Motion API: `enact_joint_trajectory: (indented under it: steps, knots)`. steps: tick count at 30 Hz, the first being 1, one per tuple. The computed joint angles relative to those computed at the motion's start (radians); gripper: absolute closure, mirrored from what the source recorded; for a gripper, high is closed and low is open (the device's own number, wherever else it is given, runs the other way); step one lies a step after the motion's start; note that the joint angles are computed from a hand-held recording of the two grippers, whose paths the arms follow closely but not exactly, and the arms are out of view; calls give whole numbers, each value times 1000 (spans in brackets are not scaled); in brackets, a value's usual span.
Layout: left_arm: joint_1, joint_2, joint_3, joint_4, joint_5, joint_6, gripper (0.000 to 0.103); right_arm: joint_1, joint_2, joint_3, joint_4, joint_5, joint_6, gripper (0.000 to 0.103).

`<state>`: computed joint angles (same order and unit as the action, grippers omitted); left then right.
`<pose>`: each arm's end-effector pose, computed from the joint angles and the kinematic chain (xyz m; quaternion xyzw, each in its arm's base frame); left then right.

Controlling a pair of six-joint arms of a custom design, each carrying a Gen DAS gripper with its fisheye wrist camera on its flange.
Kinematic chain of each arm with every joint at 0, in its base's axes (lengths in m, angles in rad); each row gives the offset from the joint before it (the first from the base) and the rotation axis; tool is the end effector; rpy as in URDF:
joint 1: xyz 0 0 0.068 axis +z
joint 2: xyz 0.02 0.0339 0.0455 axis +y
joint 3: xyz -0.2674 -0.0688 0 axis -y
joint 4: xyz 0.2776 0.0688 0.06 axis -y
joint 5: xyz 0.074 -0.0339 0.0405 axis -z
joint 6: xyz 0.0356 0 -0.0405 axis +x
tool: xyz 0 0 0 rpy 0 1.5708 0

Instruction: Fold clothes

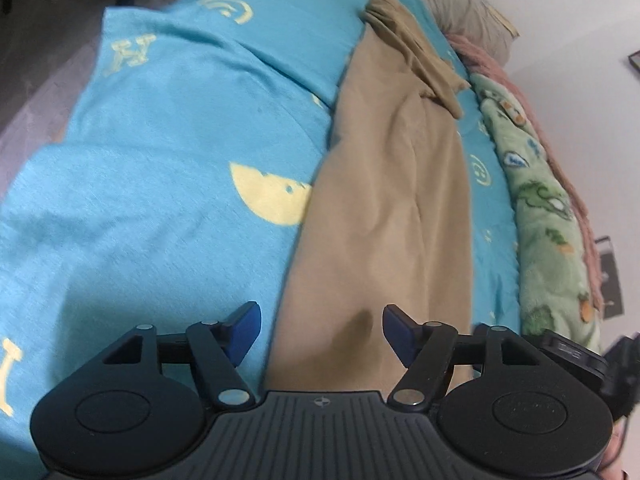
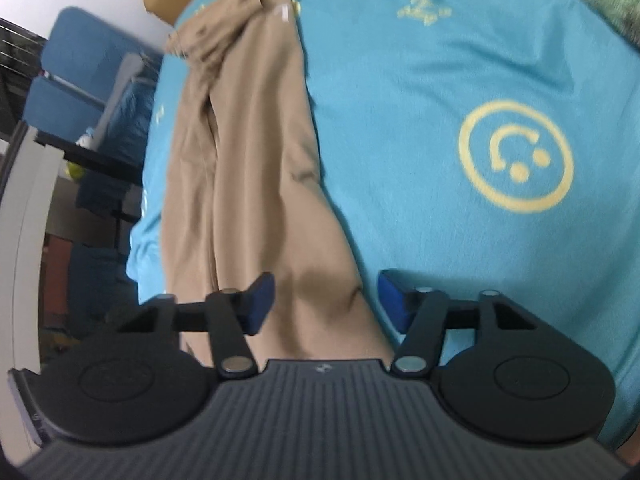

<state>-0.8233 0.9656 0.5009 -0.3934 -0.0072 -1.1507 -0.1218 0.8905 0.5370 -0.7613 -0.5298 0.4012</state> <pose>0.1461 -0.1572 0.1797 -0.1540 0.9244 -0.2892 0.1951 0.1800 -0.0039 0.1875 0.1859 0.9235 0.2829 0.1805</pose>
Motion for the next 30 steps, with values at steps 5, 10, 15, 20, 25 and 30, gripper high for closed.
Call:
enact_joint_trajectory:
  steps: [5,10,15,20,25,30]
  knots:
    - [-4,6,-18,23,38,-12,62,-7,-11,-3,-43,-14,-7,79]
    - [-6,8,-41,42,47,-41,61,14,-57,-2,-89,56,11,79]
    - [5,25,-39,64,78,-26,50,49,-97,0,-113,122,14,62]
    - [-7,47,-18,60,77,6,44,113,-91,7,-119,172,-6,39]
    - [-33,50,0,32,53,19,49,290,-60,32,-128,285,-22,35]
    - [-77,50,28,-47,-16,9,74,421,-30,51,-144,362,-51,42]
